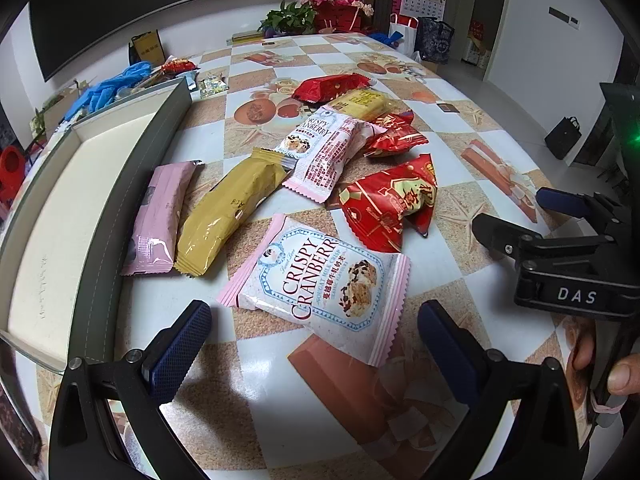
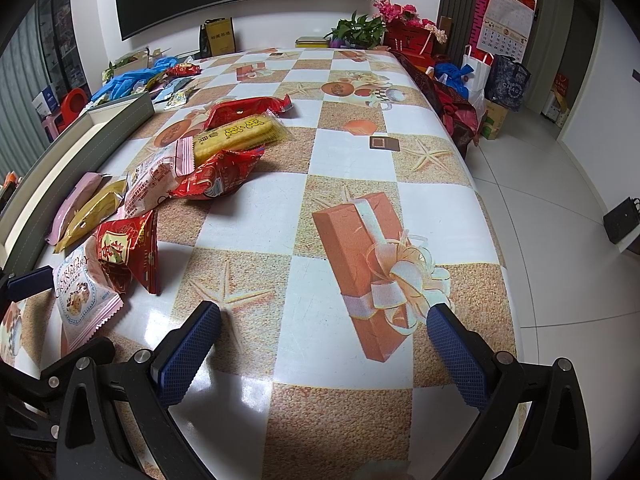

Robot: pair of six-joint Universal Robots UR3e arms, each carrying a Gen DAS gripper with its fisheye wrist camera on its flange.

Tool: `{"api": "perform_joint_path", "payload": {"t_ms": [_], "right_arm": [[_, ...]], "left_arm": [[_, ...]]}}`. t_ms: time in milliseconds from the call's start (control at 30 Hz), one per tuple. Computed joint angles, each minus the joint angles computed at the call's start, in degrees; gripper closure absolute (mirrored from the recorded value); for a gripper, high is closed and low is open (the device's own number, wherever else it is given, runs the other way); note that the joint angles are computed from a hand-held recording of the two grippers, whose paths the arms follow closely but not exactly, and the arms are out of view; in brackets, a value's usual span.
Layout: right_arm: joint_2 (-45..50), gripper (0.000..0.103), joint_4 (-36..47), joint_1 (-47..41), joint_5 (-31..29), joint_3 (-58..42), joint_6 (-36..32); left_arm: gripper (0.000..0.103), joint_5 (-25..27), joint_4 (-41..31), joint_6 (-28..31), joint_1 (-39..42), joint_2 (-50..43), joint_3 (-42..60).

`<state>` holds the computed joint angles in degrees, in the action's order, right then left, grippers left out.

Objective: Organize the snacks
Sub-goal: 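Move the left gripper toward the pink-white Crispy Cranberry packet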

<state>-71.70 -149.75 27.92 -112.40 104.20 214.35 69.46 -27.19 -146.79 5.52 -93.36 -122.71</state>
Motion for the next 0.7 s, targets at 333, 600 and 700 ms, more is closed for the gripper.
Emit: {"api": "perform_joint_path", "payload": {"t_ms": [333,600,700], "right_arm": [[0.0,0.0,-0.1,0.0,0.0,0.1,0.0],[0.0,0.0,-0.2,-0.1,0.0,0.1,-0.1],[0.0,0.0,-0.2,-0.1,0.0,0.1,-0.1]], "left_arm": [[0.0,-0.7,-2.8,2.3,0.5,0.1,1.4],[0.0,-3.2,-2.5,7.0,2.8,3.9,0.2],[0.0,-2.6,-4.7,7.0,2.1,1.7,3.5]]}}
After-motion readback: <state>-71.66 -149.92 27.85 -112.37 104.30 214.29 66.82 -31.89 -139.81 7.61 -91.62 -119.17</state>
